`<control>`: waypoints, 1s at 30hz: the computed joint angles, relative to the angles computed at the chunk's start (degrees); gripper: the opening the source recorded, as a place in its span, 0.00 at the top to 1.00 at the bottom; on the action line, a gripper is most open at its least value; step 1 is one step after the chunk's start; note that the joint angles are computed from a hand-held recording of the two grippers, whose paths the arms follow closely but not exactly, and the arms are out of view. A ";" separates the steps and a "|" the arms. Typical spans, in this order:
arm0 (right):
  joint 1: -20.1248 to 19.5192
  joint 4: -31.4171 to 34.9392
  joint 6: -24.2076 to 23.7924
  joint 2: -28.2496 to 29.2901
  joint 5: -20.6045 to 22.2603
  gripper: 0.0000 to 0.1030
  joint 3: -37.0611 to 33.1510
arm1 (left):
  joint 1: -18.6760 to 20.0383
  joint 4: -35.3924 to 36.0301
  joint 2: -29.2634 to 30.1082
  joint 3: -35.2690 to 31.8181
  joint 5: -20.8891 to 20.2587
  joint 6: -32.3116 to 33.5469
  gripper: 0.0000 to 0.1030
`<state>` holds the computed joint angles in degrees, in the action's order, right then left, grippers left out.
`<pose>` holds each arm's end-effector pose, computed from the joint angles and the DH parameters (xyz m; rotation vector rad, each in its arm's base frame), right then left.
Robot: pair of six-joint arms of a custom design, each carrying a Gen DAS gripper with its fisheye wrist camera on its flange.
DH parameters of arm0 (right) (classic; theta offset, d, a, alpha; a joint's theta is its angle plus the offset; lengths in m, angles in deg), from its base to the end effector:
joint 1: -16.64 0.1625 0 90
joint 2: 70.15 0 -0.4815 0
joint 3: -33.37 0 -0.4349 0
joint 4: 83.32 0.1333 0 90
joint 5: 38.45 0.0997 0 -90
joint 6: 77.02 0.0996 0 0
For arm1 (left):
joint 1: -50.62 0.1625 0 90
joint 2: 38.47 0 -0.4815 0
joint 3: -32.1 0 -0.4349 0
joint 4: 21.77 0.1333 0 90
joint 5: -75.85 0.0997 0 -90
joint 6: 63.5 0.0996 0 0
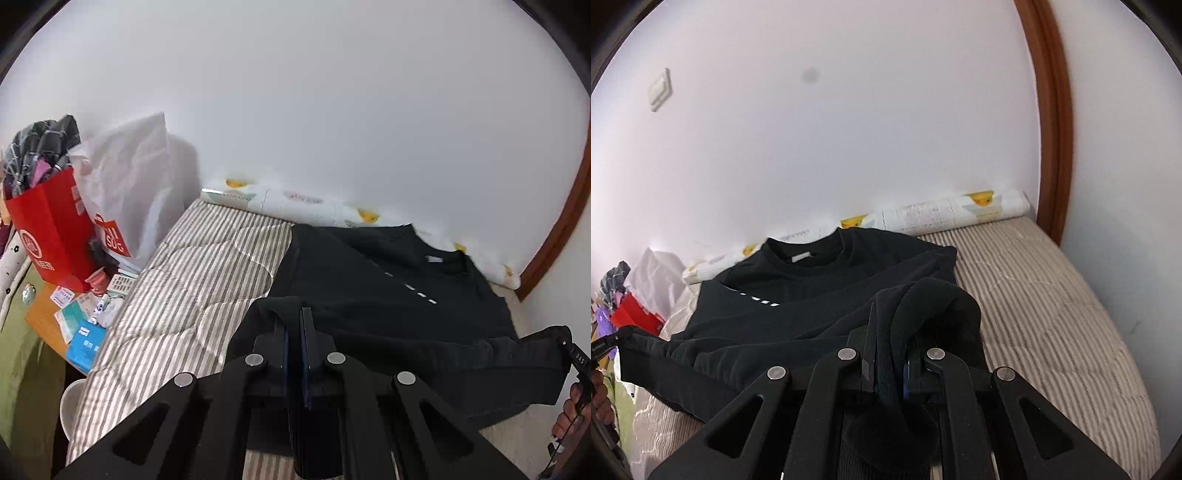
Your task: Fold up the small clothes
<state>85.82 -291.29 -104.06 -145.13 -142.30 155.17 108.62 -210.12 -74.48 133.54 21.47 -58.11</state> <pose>-0.0918 -0.5494 0.3735 -0.0688 -2.1250 1.2805 -0.2077 -0.6933 0.0363 0.5813 2.4645 -0.9112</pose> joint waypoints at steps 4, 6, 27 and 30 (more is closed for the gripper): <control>-0.78 2.88 1.36 2.88 -0.87 0.92 -3.82 | 1.14 2.45 3.02 -4.06 0.89 1.50 0.94; -0.91 3.73 1.20 4.18 -1.74 0.92 -5.27 | 1.49 3.08 4.57 -5.80 2.16 2.97 0.94; -1.24 13.21 -0.67 0.58 -5.12 0.36 -3.50 | 1.66 10.89 2.98 -4.76 1.24 0.09 0.59; -1.15 9.59 -1.75 -1.73 -6.36 0.30 0.73 | 1.25 7.55 1.33 -0.46 0.70 2.08 0.47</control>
<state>84.67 -281.70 -105.82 -146.86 -148.66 155.91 109.87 -202.57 -73.15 133.08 22.16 -56.02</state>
